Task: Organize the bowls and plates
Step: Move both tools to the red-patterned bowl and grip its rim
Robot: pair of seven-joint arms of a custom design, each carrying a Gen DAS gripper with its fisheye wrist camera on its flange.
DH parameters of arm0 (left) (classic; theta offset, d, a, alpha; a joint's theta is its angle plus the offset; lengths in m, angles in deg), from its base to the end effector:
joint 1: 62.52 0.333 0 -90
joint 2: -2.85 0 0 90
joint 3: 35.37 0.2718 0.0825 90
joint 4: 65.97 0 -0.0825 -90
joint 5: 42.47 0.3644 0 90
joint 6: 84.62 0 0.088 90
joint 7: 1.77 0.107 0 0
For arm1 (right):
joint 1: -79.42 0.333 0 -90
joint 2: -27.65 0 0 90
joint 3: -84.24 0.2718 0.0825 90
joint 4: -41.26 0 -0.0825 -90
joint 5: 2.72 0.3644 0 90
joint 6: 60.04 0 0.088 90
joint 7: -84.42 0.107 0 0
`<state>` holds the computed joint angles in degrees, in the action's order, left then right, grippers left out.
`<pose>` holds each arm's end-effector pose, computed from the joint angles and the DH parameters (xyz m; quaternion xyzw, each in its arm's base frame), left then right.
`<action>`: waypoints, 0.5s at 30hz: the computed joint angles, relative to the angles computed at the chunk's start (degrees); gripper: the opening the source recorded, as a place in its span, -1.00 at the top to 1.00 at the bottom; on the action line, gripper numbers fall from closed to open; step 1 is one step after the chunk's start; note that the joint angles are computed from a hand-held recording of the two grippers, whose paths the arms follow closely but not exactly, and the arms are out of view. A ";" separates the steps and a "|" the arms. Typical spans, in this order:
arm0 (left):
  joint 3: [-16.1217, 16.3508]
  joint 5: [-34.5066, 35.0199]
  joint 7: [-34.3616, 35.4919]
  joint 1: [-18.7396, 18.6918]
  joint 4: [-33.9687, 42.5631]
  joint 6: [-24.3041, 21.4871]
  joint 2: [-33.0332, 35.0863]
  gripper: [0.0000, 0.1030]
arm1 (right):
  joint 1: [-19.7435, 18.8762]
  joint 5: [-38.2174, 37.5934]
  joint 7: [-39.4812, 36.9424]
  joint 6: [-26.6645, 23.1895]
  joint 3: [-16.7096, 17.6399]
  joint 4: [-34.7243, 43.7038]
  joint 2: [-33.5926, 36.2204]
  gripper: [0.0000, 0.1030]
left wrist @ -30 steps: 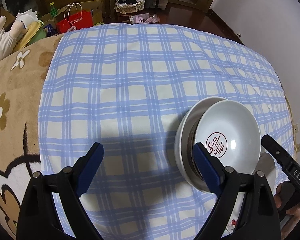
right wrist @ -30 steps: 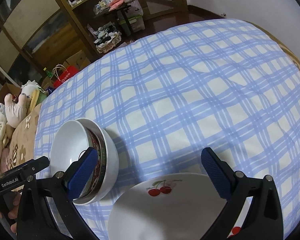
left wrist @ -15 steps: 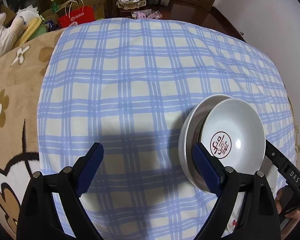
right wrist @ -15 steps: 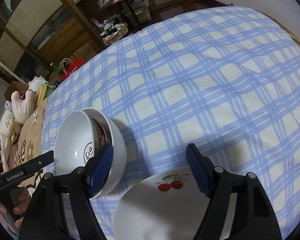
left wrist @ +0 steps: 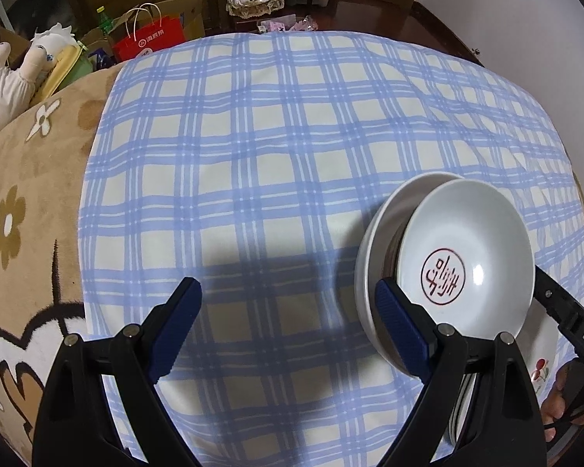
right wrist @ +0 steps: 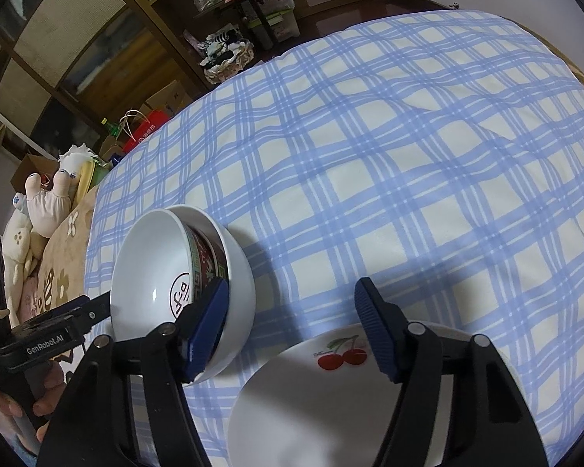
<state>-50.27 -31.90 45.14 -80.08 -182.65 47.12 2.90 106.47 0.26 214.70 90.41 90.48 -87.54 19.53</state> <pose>0.4731 -0.2963 0.4343 -0.7267 0.6703 -0.1195 0.0918 0.4417 0.2900 0.4491 -0.6275 0.7350 -0.0261 0.2554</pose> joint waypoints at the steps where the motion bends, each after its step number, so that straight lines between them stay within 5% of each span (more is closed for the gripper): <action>1: -0.03 0.27 -0.27 -0.03 -0.21 0.07 -0.21 -0.73 | 0.02 -0.09 0.00 -0.13 0.05 0.11 0.05 -0.38; 10: 0.23 -1.97 1.65 0.07 -1.70 1.69 -1.04 -0.60 | -0.28 -2.89 1.10 -1.23 0.66 1.36 0.78 -0.38; 15: 0.02 -3.39 2.85 -0.19 -2.04 1.99 -1.04 -0.27 | -0.21 -3.58 1.62 -2.20 0.97 2.45 1.71 -0.38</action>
<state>-50.25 -35.30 47.98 -80.27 -184.69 49.11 1.85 106.26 -3.32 216.32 88.21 91.45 -85.10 21.24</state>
